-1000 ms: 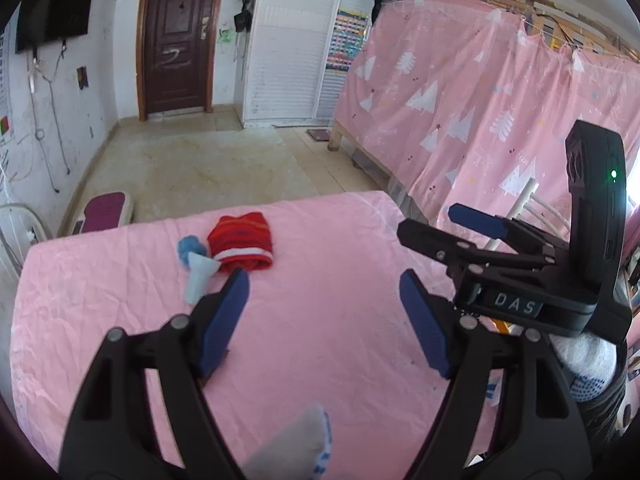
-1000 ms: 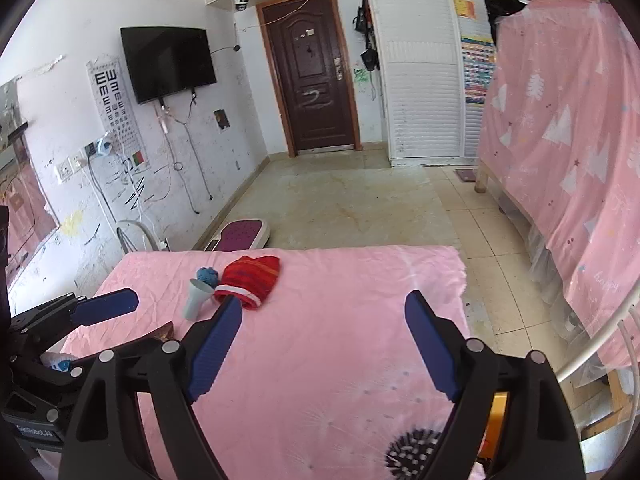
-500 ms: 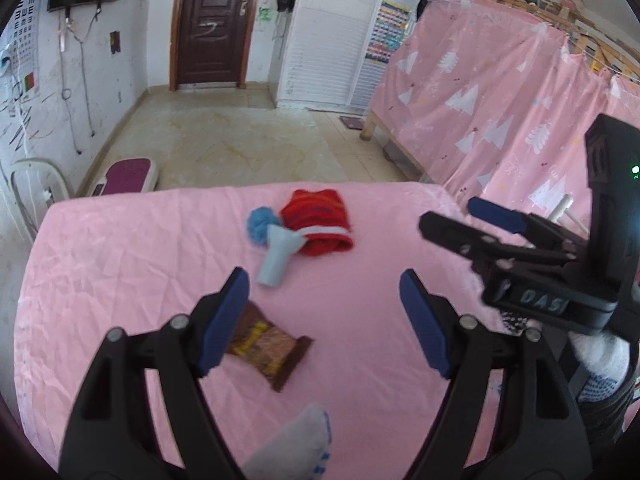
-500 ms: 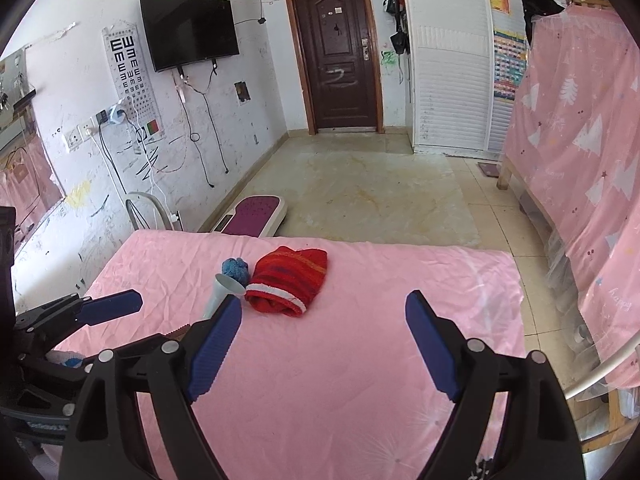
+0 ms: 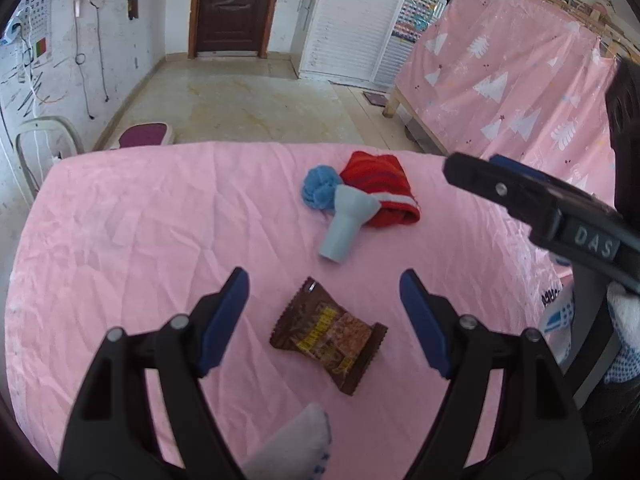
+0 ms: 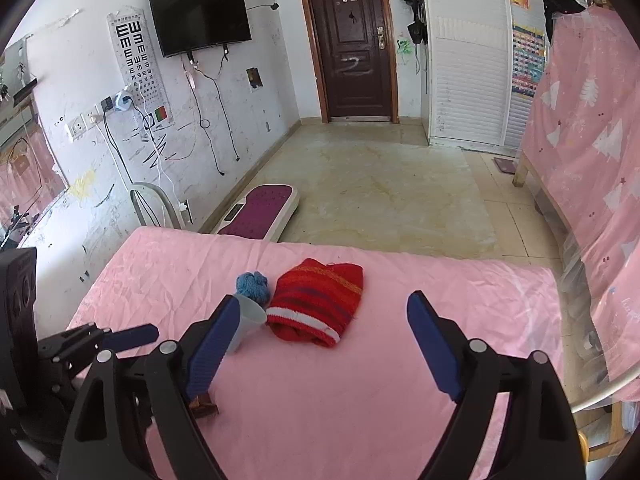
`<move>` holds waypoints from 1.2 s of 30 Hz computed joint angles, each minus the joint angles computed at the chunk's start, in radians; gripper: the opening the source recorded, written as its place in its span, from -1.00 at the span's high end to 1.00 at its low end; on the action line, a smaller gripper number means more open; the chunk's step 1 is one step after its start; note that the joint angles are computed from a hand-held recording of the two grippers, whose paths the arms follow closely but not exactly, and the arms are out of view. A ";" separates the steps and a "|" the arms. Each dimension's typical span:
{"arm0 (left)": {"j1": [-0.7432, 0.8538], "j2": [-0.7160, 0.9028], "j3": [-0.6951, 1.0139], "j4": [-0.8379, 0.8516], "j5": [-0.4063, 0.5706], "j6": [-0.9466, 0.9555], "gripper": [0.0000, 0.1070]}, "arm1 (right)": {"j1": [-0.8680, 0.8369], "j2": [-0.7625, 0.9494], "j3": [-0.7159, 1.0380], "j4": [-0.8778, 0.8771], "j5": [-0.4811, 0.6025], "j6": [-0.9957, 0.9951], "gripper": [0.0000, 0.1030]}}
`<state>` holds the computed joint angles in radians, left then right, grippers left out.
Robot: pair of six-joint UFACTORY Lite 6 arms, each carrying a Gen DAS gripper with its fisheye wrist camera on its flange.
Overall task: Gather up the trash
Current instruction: 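Move both tools back over the remaining wrapper, cup and red hat, then grasp the brown wrapper with the left tool while the right tool grasps the red hat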
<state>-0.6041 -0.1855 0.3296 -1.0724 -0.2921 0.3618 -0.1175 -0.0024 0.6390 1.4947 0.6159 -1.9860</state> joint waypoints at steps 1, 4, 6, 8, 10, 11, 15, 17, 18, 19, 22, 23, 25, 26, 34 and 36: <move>-0.001 0.007 0.001 0.011 0.000 -0.007 -0.39 | 0.010 0.022 0.018 0.000 0.000 0.010 -0.48; 0.000 0.053 0.017 0.081 0.005 -0.060 -0.39 | 0.045 0.099 0.075 0.012 -0.014 0.037 -0.48; 0.004 0.080 0.027 0.150 0.015 -0.115 -0.39 | 0.064 0.158 0.119 0.027 -0.030 0.046 -0.48; 0.011 0.102 0.040 0.225 0.032 -0.175 -0.39 | 0.082 0.215 0.166 0.038 -0.044 0.062 -0.48; 0.000 0.127 0.054 0.231 0.031 -0.181 -0.39 | 0.091 0.254 0.195 0.062 -0.056 0.058 -0.48; -0.002 0.141 0.064 0.233 0.033 -0.181 -0.39 | 0.095 0.283 0.215 0.069 -0.062 0.060 -0.48; -0.019 0.203 0.111 0.133 0.026 -0.096 -0.11 | 0.111 0.364 0.269 0.066 -0.077 0.076 -0.48; -0.028 0.209 0.113 0.051 0.010 -0.016 0.02 | 0.123 0.395 0.290 0.058 -0.090 0.085 -0.48; -0.035 0.215 0.117 0.036 0.007 -0.003 0.04 | 0.129 0.407 0.300 0.048 -0.094 0.095 -0.48; -0.037 0.215 0.118 0.036 0.005 -0.002 0.06 | 0.132 0.420 0.312 0.034 -0.092 0.108 -0.48; -0.031 0.205 0.106 0.079 0.006 -0.051 0.15 | 0.154 0.435 0.316 0.026 -0.103 0.110 -0.48; -0.022 0.199 0.099 0.112 0.011 -0.084 0.16 | 0.160 0.434 0.313 0.028 -0.105 0.104 -0.48; -0.004 0.183 0.083 0.193 0.020 -0.162 0.16 | 0.169 0.432 0.306 0.027 -0.108 0.095 -0.48; -0.003 0.172 0.068 0.216 0.018 -0.188 0.16 | 0.172 0.433 0.305 0.019 -0.104 0.099 -0.47; 0.016 0.135 0.033 0.331 0.027 -0.301 0.16 | 0.166 0.440 0.306 -0.002 -0.086 0.122 0.60; 0.016 0.132 0.029 0.331 0.025 -0.300 0.17 | 0.153 0.429 0.296 -0.021 -0.059 0.138 0.72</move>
<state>-0.5877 -0.0536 0.3582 -0.7414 -0.2669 0.0622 0.0354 0.4263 0.9347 1.4734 0.5565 -1.8480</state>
